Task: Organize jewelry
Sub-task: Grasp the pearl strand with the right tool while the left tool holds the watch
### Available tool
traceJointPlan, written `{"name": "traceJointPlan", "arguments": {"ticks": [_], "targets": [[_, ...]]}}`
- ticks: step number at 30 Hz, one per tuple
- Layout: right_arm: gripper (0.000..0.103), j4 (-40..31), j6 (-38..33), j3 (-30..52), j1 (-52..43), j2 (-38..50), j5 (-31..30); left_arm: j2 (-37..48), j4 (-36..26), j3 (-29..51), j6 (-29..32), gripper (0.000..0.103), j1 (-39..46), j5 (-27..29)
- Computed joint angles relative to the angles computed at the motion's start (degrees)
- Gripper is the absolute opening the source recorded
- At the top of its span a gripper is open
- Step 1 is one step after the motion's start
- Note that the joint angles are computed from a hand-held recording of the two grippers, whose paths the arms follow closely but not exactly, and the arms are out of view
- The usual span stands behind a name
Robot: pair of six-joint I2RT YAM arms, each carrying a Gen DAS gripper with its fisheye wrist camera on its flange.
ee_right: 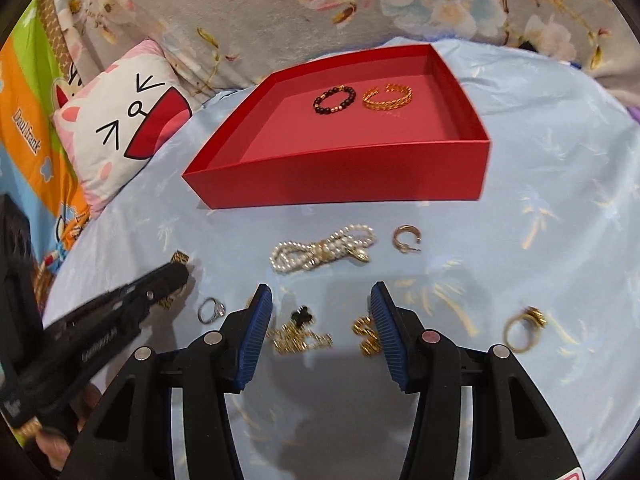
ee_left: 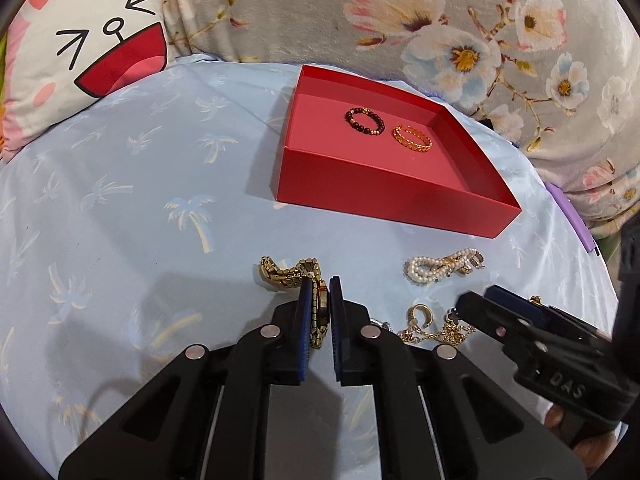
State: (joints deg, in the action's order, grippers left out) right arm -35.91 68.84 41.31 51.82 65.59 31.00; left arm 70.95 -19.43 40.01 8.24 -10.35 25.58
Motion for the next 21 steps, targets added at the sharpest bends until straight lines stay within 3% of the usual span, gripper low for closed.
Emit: {"name": "traceJointPlan", "arguments": {"ticks": [3, 13, 21], "targets": [[0.050, 3.71, -1.99, -0.53, -2.14, 0.66, -2.40, 0.49, -0.29, 0.38, -0.04, 0.008, 0.04, 0.46], [0.049, 4.32, -7.28, 5.73, -7.36, 9.38, -2.73, 0.83, -0.32, 0.28, 0.00, 0.008, 1.03, 2.16], [0.020, 3.45, -7.69, 6.62, -8.21, 11.15, -1.43, 1.15, -0.50, 0.41, -0.20, 0.008, 1.01, 2.36]]}}
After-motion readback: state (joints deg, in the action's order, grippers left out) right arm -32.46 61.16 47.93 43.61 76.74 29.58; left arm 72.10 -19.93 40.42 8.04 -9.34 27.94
